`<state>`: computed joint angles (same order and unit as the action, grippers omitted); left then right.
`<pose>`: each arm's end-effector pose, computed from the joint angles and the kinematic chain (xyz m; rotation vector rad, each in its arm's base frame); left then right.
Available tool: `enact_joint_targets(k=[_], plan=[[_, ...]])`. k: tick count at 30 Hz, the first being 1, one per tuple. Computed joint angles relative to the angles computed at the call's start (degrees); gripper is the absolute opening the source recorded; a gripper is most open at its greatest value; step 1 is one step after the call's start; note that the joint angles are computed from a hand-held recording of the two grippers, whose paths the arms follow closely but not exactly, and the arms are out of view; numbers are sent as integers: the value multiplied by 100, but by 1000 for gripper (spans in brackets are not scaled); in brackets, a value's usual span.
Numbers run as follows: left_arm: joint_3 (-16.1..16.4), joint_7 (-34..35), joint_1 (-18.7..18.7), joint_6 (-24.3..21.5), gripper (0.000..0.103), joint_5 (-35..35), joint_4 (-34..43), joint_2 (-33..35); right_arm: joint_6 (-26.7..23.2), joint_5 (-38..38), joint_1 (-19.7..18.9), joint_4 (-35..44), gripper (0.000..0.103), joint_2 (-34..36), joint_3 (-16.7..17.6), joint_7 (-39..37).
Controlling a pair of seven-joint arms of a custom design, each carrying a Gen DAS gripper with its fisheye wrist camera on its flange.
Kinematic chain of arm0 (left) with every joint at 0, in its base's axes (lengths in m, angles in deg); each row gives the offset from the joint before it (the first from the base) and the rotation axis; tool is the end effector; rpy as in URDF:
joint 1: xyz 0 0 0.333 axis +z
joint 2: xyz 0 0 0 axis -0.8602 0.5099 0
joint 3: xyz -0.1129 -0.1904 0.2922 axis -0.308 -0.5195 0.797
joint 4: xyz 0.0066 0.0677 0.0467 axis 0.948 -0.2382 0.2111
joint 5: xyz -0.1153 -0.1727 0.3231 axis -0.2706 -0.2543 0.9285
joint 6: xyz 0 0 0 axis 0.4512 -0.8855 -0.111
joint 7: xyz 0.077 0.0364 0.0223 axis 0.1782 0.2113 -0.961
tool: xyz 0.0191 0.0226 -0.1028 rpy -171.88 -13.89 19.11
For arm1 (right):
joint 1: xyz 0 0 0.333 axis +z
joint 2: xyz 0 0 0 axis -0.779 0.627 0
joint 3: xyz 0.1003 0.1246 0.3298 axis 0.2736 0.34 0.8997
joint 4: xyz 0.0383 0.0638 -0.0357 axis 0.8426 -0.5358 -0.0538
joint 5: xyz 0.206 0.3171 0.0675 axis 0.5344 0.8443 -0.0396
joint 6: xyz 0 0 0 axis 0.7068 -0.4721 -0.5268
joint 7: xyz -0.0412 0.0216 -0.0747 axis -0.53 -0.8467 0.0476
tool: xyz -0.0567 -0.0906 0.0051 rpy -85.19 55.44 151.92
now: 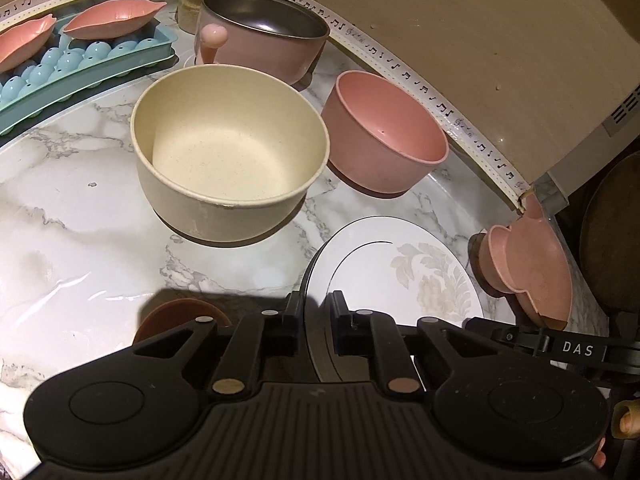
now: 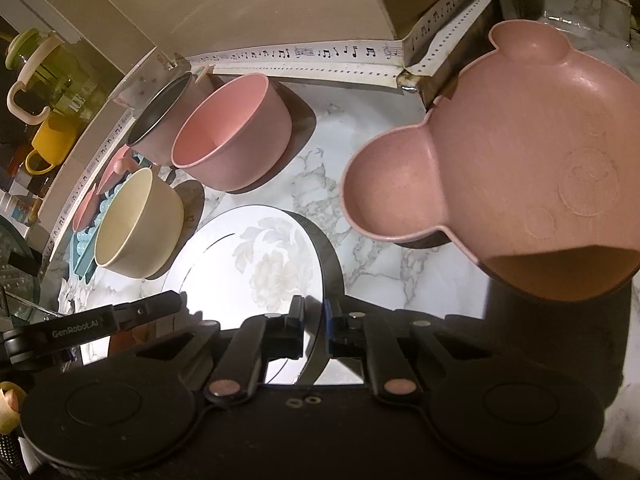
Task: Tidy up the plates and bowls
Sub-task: 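Carry the floral plate with both grippers and lower it onto the white rimmed plate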
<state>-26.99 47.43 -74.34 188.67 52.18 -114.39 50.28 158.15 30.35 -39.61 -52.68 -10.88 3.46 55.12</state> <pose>0.5432 -0.2114 0.3833 -2.2532 1.7136 -0.9451 0.5805 0.1913 0.3865 -1.8376 1.6178 0.1176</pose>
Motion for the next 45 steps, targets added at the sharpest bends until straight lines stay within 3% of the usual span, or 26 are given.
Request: enact_joint_targets(k=[8, 14, 20, 25, 45], plan=[[16, -85, -141, -93, 13, 88, -8, -122, -47, -110, -4, -190, 8, -246, -91, 106], [-464, 111, 102, -80, 13, -47, 0, -250, -51, -138, 25, -517, 7, -665, -257, 192], [-611, 245, -39, -427, 13, -32, 247, -323, -90, 133, -12, -911, 7, -1123, -496, -36], [-959, 632, -4, -616, 13, -254, 524, -270, -35, 312, -15, -1278, 7, -1490, -727, -168], [-1156, 1283, -977, -1602, 13, -64, 2344, 862, 248, 261, -363, -2481, 7, -2647, -1647, -176]])
